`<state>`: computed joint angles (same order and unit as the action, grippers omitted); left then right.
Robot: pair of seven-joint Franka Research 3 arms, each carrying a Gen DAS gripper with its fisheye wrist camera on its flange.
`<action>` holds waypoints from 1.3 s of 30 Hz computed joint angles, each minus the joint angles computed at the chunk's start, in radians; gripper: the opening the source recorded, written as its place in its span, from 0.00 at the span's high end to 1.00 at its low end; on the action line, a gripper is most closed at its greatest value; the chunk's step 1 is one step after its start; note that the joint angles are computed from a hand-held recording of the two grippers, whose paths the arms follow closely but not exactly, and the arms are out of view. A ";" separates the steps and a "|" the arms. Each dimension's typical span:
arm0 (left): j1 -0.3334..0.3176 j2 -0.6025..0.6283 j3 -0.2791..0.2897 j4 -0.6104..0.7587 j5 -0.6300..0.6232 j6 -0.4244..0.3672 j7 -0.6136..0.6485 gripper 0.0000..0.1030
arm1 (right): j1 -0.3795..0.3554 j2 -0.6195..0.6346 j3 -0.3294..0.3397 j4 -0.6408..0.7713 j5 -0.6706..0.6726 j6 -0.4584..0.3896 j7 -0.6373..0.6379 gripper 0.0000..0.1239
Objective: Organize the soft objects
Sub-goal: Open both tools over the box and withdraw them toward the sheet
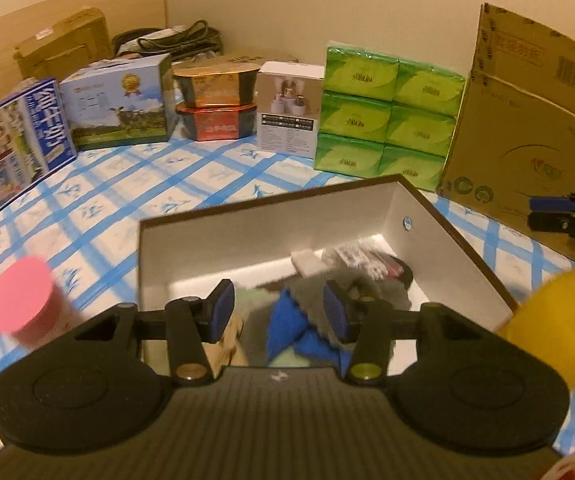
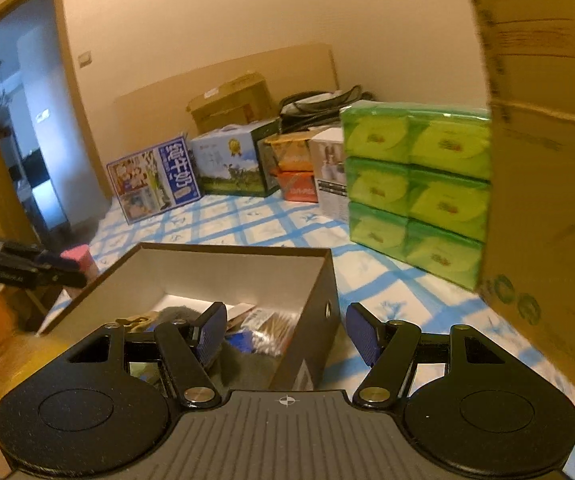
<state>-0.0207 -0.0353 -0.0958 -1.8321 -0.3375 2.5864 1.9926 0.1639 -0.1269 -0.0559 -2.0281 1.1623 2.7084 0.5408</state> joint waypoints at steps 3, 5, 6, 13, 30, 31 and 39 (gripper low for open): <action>-0.005 -0.099 0.020 -0.103 -0.052 0.008 0.030 0.55 | 0.008 -0.094 -0.011 -0.095 0.063 0.006 -0.020 0.47; -0.020 -0.167 0.047 -0.168 -0.086 -0.002 0.045 0.55 | 0.023 -0.160 -0.020 -0.158 0.095 0.018 -0.034 0.47; -0.027 -0.199 0.059 -0.196 -0.091 -0.010 0.051 0.55 | 0.031 -0.191 -0.024 -0.188 0.104 0.024 -0.032 0.47; -0.080 -0.424 0.122 -0.406 -0.039 0.023 0.019 0.55 | 0.100 -0.414 -0.031 -0.379 0.140 0.086 0.022 0.47; -0.126 -0.783 0.147 -0.708 0.197 -0.007 -0.211 0.55 | 0.131 -0.775 0.161 -0.688 -0.131 0.229 0.516 0.47; -0.123 -0.796 0.141 -0.721 0.212 -0.008 -0.229 0.55 | 0.131 -0.784 0.174 -0.698 -0.143 0.232 0.547 0.47; -0.146 -0.865 0.157 -0.783 0.251 -0.051 -0.320 0.55 | 0.137 -0.824 0.246 -0.761 -0.255 0.210 0.746 0.47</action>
<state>-0.1671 -0.9003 0.0613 -2.6152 -0.0860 2.5355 1.6722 0.3009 -0.9510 0.1900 -2.7894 0.9073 2.9187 1.2870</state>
